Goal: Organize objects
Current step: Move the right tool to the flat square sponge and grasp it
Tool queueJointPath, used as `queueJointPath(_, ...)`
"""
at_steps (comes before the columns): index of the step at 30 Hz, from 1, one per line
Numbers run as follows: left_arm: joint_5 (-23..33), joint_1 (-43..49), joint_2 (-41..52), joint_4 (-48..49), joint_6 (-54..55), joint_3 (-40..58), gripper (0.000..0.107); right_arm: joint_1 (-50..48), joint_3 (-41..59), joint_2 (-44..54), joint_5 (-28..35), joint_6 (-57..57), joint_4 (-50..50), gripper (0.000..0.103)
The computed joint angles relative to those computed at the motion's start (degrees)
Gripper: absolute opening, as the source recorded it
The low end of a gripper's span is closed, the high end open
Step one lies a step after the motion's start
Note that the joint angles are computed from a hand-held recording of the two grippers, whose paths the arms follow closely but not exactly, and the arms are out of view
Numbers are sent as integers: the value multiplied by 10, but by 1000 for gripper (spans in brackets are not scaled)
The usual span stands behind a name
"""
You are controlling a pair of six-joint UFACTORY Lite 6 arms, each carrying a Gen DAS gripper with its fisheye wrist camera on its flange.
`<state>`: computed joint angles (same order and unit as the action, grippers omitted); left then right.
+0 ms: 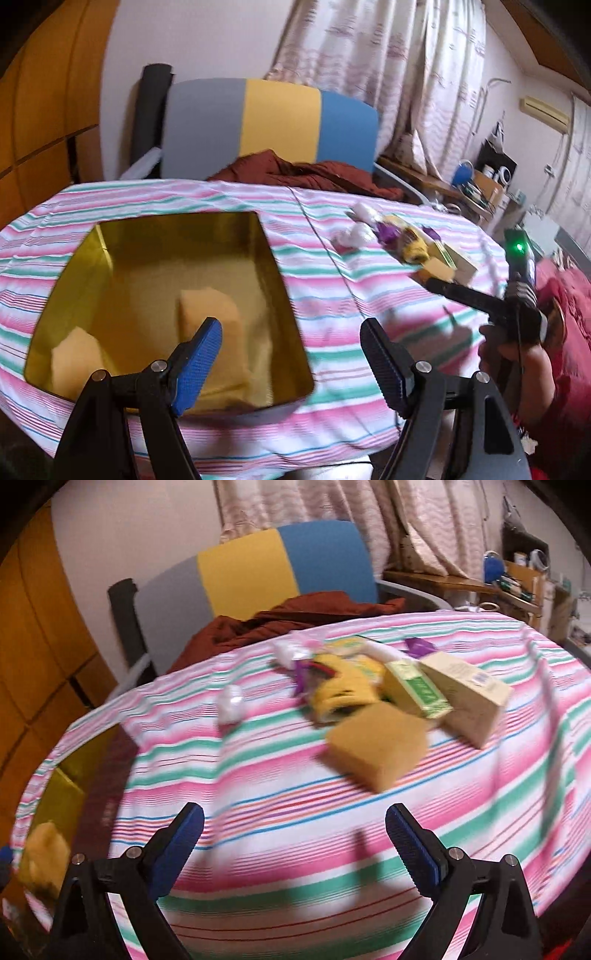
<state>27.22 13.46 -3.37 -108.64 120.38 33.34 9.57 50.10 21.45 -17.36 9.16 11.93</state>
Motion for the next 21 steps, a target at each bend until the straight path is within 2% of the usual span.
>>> queueJointPath(11,-43,-116,26,-48,5,9,79,-86,53,58,6,-57,-38,101)
queueJointPath(18,-91,-170,67,-87,15,40,79,-121,121,109,3,92,-233,102)
queueJointPath(21,-101,-185,88,-74,-3,58,79,-130,153,134,0,130,-303,102)
